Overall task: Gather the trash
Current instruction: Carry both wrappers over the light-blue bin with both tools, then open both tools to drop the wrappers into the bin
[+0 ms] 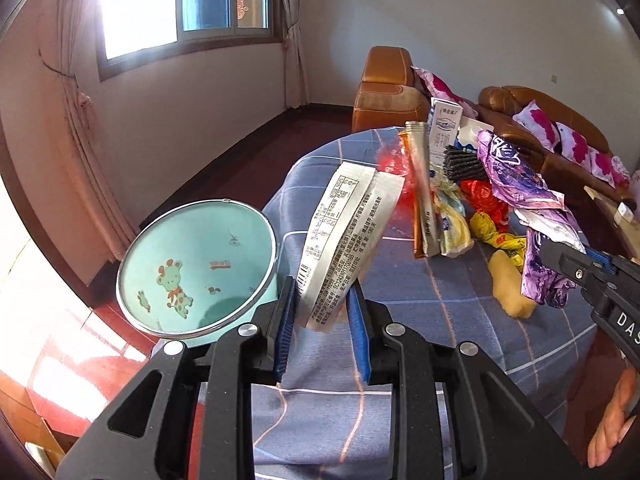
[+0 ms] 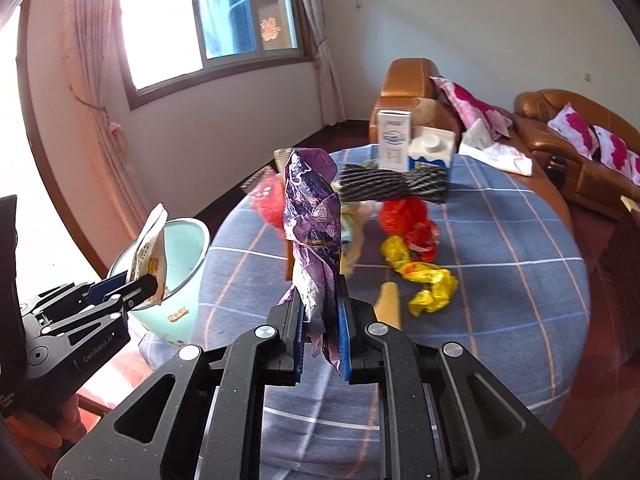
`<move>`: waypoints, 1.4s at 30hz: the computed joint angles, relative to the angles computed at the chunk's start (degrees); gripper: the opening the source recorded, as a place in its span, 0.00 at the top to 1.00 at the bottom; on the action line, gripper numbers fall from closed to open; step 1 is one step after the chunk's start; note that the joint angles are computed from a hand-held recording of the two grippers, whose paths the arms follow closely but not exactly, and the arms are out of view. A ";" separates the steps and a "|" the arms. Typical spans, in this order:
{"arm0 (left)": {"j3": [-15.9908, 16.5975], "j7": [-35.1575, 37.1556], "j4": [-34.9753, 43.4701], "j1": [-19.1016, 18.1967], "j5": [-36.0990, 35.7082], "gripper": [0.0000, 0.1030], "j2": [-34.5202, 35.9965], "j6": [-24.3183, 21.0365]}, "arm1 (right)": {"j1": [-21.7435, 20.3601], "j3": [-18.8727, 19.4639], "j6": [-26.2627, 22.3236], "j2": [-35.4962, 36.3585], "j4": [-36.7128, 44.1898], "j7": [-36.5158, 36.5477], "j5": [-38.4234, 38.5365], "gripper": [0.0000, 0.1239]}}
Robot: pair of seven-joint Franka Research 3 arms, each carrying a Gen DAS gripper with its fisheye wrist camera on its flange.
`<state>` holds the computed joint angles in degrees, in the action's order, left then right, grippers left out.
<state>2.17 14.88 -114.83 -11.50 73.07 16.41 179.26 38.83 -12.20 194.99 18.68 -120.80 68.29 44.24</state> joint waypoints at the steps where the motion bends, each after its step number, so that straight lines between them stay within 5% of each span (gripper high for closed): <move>1: 0.42 -0.57 -0.17 0.10 0.05 0.75 -0.18 -0.51 | -1.33 1.39 -0.89 0.62 1.15 0.27 -1.01 0.88; 17: 0.83 -7.16 0.66 6.59 1.44 0.75 0.57 -5.22 | -6.60 8.06 -11.91 13.13 20.42 9.41 -17.52 0.88; 42: -0.05 25.64 13.26 9.32 -34.92 0.74 15.48 -9.78 | -11.93 14.05 -39.42 40.57 64.17 21.83 -34.62 0.88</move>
<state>2.11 40.51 -101.57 -2.18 38.15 31.89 169.47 26.90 1.86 155.57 59.25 -56.63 90.12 9.62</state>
